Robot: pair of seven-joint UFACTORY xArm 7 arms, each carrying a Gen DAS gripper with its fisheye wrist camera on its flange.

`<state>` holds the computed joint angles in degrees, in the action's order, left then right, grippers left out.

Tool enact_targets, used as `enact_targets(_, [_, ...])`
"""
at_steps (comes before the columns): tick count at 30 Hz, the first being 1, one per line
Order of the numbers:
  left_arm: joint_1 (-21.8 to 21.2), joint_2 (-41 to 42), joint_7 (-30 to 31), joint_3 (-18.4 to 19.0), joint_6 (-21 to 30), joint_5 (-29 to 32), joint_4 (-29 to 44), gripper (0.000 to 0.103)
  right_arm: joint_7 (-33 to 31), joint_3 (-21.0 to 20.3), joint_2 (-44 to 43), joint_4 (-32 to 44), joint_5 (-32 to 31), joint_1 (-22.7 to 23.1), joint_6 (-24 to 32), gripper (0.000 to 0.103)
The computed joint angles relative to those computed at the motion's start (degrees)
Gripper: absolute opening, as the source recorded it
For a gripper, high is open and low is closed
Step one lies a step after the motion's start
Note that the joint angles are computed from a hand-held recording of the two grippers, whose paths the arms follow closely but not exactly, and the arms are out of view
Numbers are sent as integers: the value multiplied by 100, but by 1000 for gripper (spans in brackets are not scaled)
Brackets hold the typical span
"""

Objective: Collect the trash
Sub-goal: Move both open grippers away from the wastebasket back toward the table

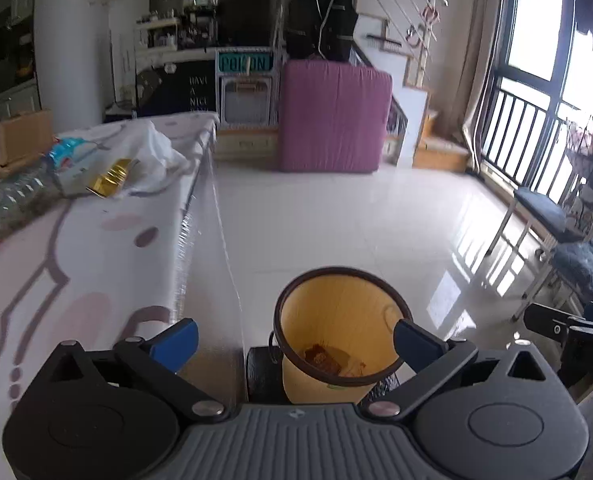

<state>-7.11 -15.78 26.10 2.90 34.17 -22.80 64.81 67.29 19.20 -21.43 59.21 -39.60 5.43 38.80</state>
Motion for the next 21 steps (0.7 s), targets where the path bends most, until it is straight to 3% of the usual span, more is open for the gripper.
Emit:
enact_targets(10, [-94, -706, 483, 421, -552, -465, -523, 103, 583, 396, -520, -342, -404, -190, -502, 103])
enact_targets(21, [-114, -1169, 580, 809, -1467, -293, -1009, 103, 1862, 1260, -656, -390, -1400, -1050, -1545, 103])
